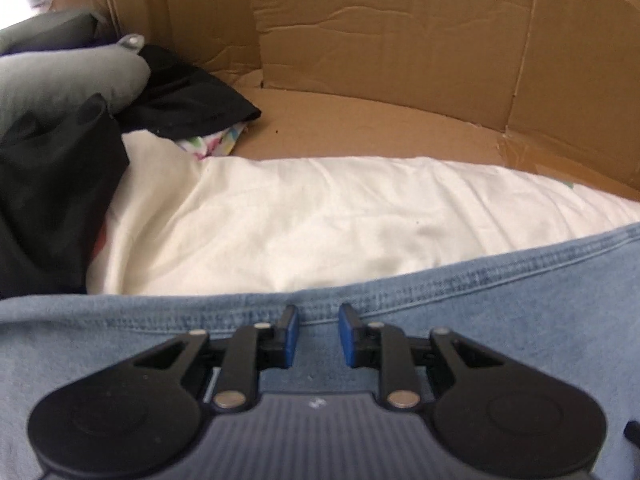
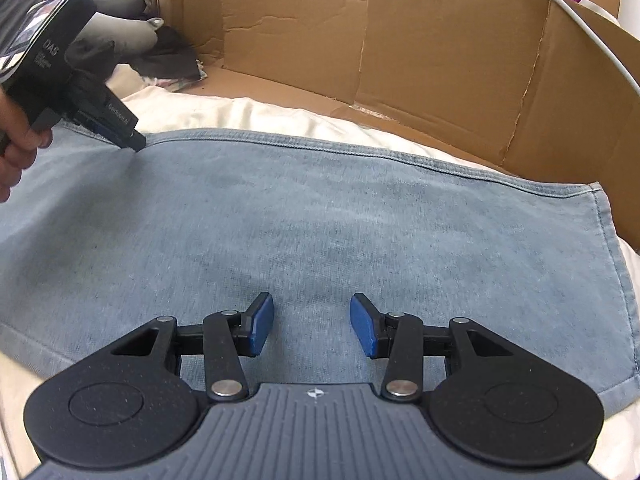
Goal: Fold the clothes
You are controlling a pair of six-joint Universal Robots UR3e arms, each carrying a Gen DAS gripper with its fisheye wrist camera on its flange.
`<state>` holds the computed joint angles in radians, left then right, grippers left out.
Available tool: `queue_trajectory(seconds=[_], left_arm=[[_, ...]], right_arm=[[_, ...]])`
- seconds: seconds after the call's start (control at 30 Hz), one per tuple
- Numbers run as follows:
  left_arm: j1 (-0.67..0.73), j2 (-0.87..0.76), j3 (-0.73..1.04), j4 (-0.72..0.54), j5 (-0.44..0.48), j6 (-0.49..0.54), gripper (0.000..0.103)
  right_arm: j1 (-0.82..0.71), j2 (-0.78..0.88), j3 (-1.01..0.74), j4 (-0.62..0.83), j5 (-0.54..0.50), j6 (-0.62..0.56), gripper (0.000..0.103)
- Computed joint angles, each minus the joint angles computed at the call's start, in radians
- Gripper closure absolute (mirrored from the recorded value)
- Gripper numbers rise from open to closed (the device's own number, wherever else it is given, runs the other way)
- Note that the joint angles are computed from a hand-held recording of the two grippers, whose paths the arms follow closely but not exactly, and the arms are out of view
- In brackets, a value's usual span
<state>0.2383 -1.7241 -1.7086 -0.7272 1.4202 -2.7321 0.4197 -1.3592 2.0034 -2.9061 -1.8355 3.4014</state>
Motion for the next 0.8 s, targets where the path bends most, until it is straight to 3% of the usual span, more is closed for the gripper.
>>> queue_trajectory(seconds=[0.1,0.13,0.2,0.33,0.67,0.8], left_arm=[[0.008,-0.005,0.024,-0.027,-0.011,0.001,0.078],[0.022,0.005,0.024,-0.033,-0.036,0.017,0.082],[0.059,0.046,0.007,-0.036,-0.104,0.085,0.08],[0.132,0.112,0.023,-0.101,-0.11,0.219,0.08],[0.509,0.176,0.084,-0.132,-0.151,0.326,0.08],[0.637,0.177,0.078,-0.08,-0.184,0.361,0.08]], right_arm=[[-0.011,-0.023,-0.017,0.055,0.014,0.015,0.055],[-0.008,-0.033,-0.023,0.075,0.006,0.018,0.056],[0.009,-0.061,-0.011,0.071,-0.022,-0.003,0.057],[0.028,-0.123,0.041,0.065,-0.024,-0.024,0.057],[0.069,-0.184,0.091,0.122,-0.056,0.014,0.057],[0.07,-0.188,0.096,0.136,-0.073,0.028,0.057]])
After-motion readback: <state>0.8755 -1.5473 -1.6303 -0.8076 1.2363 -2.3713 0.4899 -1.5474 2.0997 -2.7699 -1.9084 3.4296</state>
